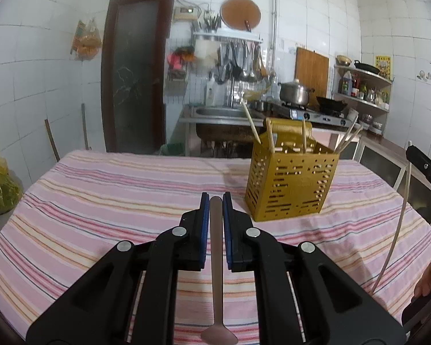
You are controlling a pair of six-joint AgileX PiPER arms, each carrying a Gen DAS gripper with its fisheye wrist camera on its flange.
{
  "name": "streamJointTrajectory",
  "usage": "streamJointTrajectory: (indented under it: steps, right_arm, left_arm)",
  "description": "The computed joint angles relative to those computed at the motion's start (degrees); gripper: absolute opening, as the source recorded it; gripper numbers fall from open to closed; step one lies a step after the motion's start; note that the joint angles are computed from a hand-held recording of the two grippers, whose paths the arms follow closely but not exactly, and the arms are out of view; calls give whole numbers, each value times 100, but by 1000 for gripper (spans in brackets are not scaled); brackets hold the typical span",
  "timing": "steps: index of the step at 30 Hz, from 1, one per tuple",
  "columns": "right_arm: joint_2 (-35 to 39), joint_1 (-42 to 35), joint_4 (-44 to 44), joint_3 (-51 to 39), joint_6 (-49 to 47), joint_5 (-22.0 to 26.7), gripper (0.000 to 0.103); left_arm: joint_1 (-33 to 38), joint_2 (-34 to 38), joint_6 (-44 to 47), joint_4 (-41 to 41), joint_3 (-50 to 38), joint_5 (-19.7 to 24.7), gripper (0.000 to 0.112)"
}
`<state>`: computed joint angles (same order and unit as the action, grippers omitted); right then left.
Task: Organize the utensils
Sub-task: 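Lift the right tool's chopstick above the holder while the left tool carries the dark-handled spoon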
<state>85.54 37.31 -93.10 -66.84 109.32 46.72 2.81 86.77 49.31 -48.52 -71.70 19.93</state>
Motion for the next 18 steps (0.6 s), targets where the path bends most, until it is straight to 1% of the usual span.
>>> streamJointTrajectory:
  steps: [3,11,18]
  right_arm:
    - [42,84,-35,-35,-32,114,6]
    - [10,225,-138,10,56,274,6]
    - [2,249,-168,27,44,279,6]
  left_arm:
    - [45,-62,232,-275,53,-36,8]
    - [233,-109,617,-753,46,121,8]
    - [223,-121,710,-837,68,104,8]
